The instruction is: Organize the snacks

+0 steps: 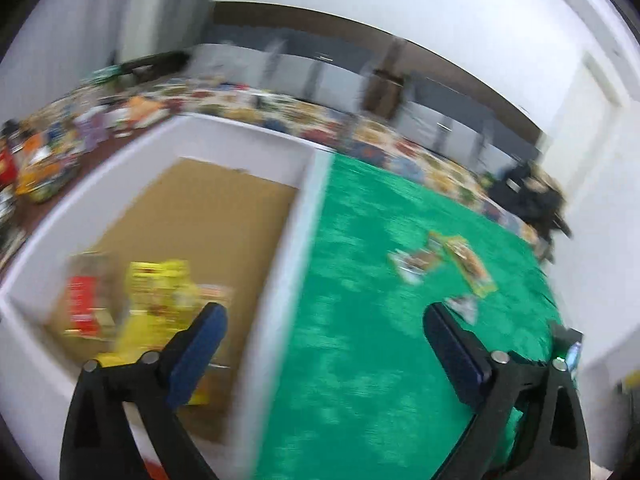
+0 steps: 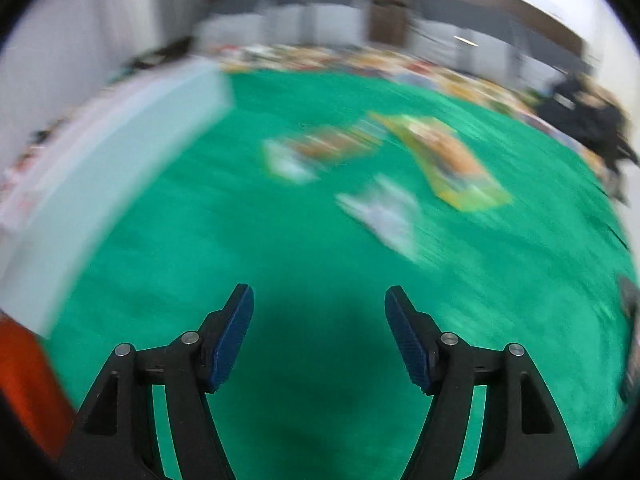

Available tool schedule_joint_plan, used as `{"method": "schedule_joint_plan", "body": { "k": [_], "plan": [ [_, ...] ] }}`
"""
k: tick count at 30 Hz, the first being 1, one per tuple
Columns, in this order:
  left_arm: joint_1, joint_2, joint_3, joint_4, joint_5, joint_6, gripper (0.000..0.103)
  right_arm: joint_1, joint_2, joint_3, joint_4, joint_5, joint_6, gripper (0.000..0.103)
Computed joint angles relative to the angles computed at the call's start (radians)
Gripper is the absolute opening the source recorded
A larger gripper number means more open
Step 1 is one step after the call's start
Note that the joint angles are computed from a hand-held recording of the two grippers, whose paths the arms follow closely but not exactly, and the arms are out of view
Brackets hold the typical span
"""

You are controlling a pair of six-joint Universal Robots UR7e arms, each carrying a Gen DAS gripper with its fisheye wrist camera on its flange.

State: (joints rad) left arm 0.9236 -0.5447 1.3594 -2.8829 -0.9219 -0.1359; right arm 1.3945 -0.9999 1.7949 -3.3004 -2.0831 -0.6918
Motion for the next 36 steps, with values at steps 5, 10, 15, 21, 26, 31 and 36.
{"method": "schedule_joint_plan", "body": {
  "k": [5,10,15,21,26,31,36],
  "plan": [
    [-0.015,0.173,-0.184,0.209,-0.095,0.019,0.101,-0.088,-0.056,0.043,-0.149,-0.068,0.05,0.072],
    [-0.006,0.364,-0.404,0.402,-0.054,0.035,0.101,-0.108,-0.064,0.005,-0.142,-0.07,0.048,0.072],
    [0.012,0.476,-0.554,0.443,-0.006,0.04,0.101,-0.13,-0.075,0.004,-0.116,-0.043,0.049,0.072],
    [0.029,0.584,-0.734,0.505,0.054,0.09,0.101,-0.153,-0.088,0.022,-0.097,0.006,0.076,0.077],
    [0.032,0.612,-0.745,0.442,0.079,0.181,0.103,-0.158,-0.088,0.024,-0.095,0.018,0.099,0.081],
    [0.033,0.599,-0.683,0.318,0.073,0.231,0.103,-0.159,-0.089,0.022,-0.089,0.014,0.108,0.085],
    [0.032,0.601,-0.687,0.319,0.072,0.23,0.103,-0.16,-0.089,0.019,-0.082,0.011,0.114,0.089]
  ]
}}
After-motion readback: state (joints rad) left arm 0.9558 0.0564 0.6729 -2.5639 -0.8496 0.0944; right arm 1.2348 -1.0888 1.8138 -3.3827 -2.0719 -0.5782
